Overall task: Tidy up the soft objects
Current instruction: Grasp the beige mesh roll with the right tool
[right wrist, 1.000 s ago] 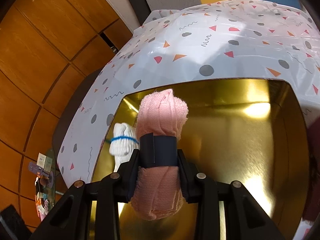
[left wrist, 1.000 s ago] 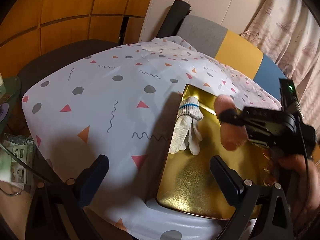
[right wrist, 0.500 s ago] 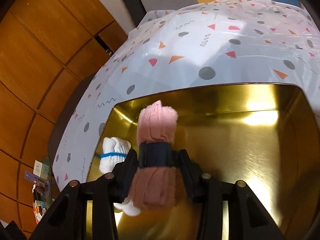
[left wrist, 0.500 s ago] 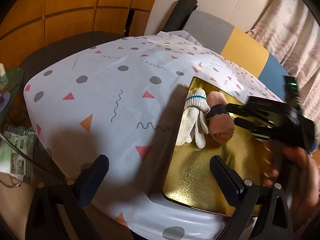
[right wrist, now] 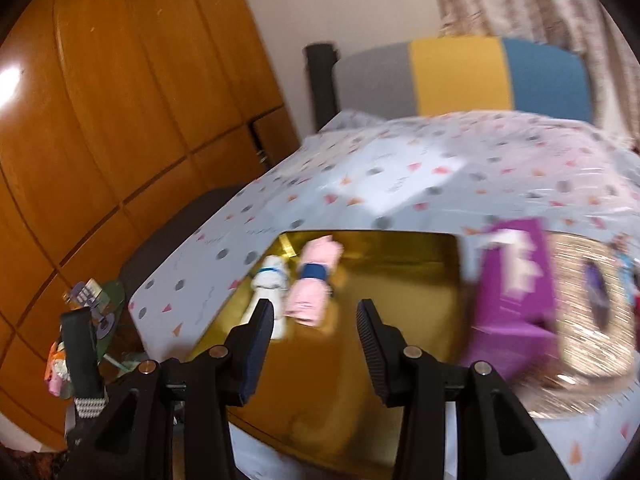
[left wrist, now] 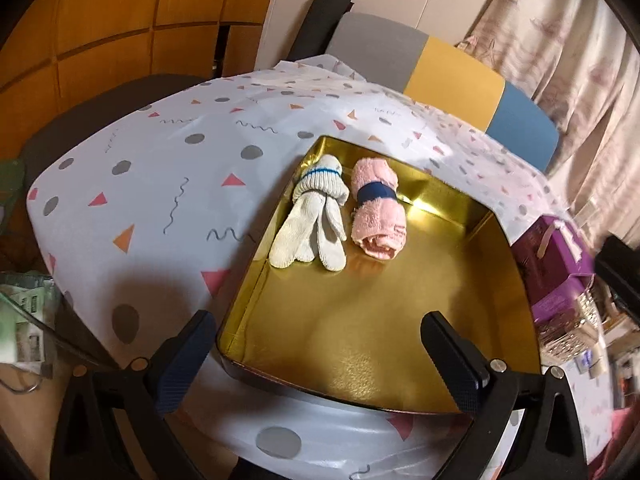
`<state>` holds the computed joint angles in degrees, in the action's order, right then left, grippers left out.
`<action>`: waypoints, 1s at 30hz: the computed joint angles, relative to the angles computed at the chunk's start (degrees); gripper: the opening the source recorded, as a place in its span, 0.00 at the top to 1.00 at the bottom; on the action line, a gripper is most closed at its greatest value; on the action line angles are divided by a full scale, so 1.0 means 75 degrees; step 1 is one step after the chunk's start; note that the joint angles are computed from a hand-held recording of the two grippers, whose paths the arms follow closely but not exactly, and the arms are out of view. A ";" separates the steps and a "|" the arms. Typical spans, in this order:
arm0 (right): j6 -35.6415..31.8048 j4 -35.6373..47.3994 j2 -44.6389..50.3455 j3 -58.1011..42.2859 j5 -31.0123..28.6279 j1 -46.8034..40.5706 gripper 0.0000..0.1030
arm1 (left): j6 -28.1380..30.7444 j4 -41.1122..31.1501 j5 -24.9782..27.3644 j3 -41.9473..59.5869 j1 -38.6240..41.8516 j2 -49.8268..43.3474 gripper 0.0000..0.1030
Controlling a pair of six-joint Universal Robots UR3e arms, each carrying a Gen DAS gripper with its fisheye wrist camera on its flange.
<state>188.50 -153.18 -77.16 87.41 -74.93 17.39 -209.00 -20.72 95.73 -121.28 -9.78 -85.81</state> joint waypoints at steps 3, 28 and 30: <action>0.0000 -0.0329 -0.1157 0.1316 -0.0041 -0.0535 0.58 | -0.0220 0.0169 0.0273 -0.0027 -0.0253 -0.0021 0.00; -0.4197 0.1326 -0.3716 0.4610 0.1502 -0.9791 0.57 | 0.1152 -0.0725 -0.0621 0.4986 -0.3776 -0.3421 0.00; -0.4512 0.1540 -0.2723 0.3720 0.1388 -0.9634 0.55 | 0.1213 -0.0952 -0.0661 0.5421 -0.3921 -0.3682 0.00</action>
<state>154.66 -141.63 -97.59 115.31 -64.52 -54.87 -199.90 -27.86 90.77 -80.62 -39.19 -113.42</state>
